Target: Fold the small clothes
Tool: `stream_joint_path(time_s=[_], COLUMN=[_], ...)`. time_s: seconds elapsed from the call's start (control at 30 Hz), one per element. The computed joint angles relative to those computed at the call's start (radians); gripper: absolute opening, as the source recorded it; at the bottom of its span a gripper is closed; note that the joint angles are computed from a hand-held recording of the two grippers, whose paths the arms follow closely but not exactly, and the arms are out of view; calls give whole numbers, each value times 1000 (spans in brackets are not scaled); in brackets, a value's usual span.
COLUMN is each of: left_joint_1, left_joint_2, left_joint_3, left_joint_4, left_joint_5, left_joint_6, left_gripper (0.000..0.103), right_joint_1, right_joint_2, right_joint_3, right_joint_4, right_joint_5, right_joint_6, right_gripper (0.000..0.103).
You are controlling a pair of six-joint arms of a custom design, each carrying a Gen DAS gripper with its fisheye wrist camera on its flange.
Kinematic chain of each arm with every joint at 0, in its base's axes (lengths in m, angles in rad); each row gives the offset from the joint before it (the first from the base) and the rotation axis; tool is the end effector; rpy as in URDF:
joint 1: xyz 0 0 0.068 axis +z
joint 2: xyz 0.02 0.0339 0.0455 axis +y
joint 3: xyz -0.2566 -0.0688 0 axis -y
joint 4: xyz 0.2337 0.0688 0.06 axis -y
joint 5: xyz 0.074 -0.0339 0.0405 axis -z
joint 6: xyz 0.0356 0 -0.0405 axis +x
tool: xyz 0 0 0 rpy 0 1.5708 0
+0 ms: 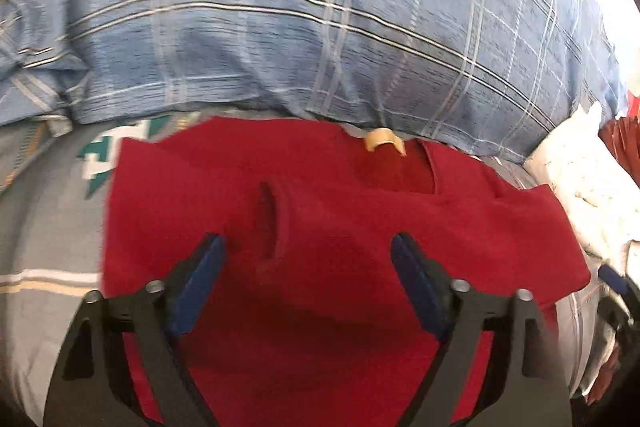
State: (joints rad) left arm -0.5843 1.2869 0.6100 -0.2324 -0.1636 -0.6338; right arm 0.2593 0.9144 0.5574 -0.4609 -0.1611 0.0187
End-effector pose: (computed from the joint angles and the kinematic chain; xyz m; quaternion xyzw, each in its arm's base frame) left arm 0.1991 -0.1247 0.1741 -0.0499 0.9417 -0.1218 0.3097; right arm 0.1705 0.0511 0.2117 -0.1406 0.9167 0.1249 0.3525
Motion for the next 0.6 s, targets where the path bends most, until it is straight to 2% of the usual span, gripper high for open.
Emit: stream_joint_path(time_s=[0.03,0.07,0.17,0.23,0.27,0.3,0.33,0.43,0.5,0.6], left_joint_1=[-4,-8,16,13,9,5,10,51,60,102], left_joint_2=[28,64,39,-57,-101,-167,-210,-342,-351,-276], left_joint_3=[22,59,72,67,62,56,48,-16,-76,-129], left_joint_4=[-6,-36,-43,-86,-103,-140,-164,-208,-188,-146], left_joint_5=[-1,-10,33,-3,-24,-60,-75,-82,-118,-65], left_joint_6=[5,9,15,21,24,29,36,61,68,56], left_gripper=[44,15,13,13,13,13,13,13,13,14], right_joint_1=[-32,-54,-45,17,27,36,25,-16,33,91], right_joint_2=[-5,-1,70,181,223,263,296,258,288,313], right_joint_3=[-10,-20,-48,-49,-43,-30,-7,-22,-11,14], right_joint_4=[-9,-10,76,189,222,248,260,305,270,142], right_joint_5=[-19,-29,-1,98,128,146,138,53,104,163], right_joint_6=[-15,-26,-30,-4,7,26,58,123,97,48], right_gripper=[75,75,75,73,54,17,12,17,25,26])
